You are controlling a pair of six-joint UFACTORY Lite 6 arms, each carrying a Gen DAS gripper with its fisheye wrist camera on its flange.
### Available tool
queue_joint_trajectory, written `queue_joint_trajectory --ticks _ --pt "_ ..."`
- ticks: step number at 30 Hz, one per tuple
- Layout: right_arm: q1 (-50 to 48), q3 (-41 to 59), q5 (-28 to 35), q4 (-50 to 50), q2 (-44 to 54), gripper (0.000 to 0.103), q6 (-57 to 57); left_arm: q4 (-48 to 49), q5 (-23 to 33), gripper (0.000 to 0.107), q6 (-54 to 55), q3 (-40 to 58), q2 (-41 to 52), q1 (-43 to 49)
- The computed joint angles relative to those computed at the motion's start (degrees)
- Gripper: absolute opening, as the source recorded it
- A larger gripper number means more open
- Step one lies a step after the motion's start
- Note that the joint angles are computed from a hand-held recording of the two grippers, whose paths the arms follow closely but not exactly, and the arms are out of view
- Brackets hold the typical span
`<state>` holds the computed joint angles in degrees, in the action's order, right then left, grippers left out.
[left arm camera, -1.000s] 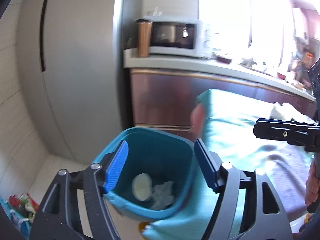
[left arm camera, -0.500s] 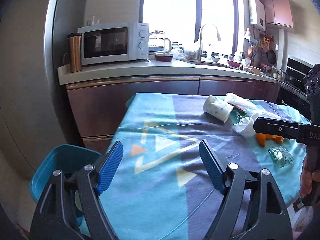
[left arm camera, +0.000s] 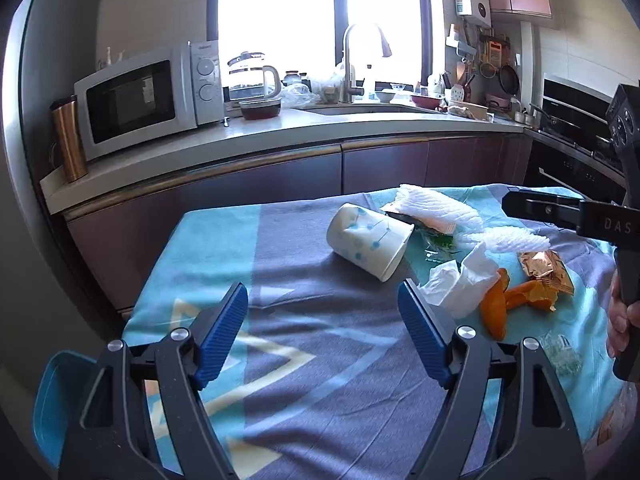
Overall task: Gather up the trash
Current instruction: 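Move both open grippers back over the table toward the remaining trash, then grasp the white foam net with the right gripper while the left grasps the small paper cup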
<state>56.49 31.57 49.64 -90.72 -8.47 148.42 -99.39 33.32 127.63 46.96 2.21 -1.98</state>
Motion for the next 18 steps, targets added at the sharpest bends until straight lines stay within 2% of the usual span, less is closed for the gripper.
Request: queue_joint_trajectory --ticks 4,8,16,18 --pt "-10.9 -0.2 -7.6 -2.0 -1.6 0.05 -6.1 -4.1 -6.8 0.076 0.5 5.9 5.5 -9.0" --pt "-20.9 1.7 -17.2 -6.0 0.6 0.051 -8.8 -2.4 -10.6 0.073 -3.2 12.5 12.0 -14.2" --pt "-30.0 6.6 -26.3 -9.6 6.9 0.057 -11.7 -1.7 -16.3 0.071 -5.8 19.9 20.3 -20.2" --pt "-30.9 7.8 -27.6 -9.1 8.8 0.057 -13.3 2.7 -16.8 0.066 -11.1 22.1 22.3 -20.7"
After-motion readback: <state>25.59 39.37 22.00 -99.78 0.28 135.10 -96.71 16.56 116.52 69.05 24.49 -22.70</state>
